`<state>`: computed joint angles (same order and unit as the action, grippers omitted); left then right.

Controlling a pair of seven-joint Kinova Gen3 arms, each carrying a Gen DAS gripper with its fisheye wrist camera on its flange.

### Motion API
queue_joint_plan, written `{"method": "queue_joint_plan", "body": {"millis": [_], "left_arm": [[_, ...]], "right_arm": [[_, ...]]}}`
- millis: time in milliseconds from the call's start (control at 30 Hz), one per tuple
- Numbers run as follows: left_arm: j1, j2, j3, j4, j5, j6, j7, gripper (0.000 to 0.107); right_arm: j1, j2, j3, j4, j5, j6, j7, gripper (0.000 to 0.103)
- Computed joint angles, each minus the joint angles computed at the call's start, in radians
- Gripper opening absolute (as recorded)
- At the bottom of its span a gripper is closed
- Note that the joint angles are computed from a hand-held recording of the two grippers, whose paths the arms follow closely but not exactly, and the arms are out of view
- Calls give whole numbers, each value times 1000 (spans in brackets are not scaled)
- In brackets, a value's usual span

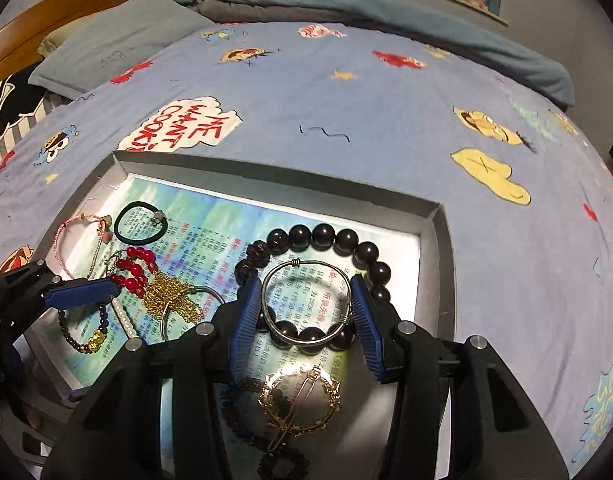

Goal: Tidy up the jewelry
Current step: 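Carry the pearl pin and silver hoop into the gray tray and lower them, then open both tools to release the pin and hoop inside the tray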

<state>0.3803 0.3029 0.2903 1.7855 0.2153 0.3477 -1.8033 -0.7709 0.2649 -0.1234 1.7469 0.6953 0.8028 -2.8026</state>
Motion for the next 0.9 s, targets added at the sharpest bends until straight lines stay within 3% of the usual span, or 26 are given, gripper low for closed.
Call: {"method": "queue_joint_plan", "body": {"millis": [400, 533, 767, 900], "left_arm": [[26, -6, -27, 4, -29, -7, 37, 75], [33, -24, -36, 20, -45, -27, 59, 79], [66, -92, -68, 58, -99, -54, 129, 84], [116, -135, -108, 72, -182, -51, 225, 86]], "right_arm": [[-4, -3, -1, 9, 7, -8, -19, 47], [-30, -14, 1, 18, 52, 10, -63, 60], [-34, -83, -37, 66, 78, 42, -134, 61], [-34, -145, -81, 97, 91, 78, -184, 68]]}}
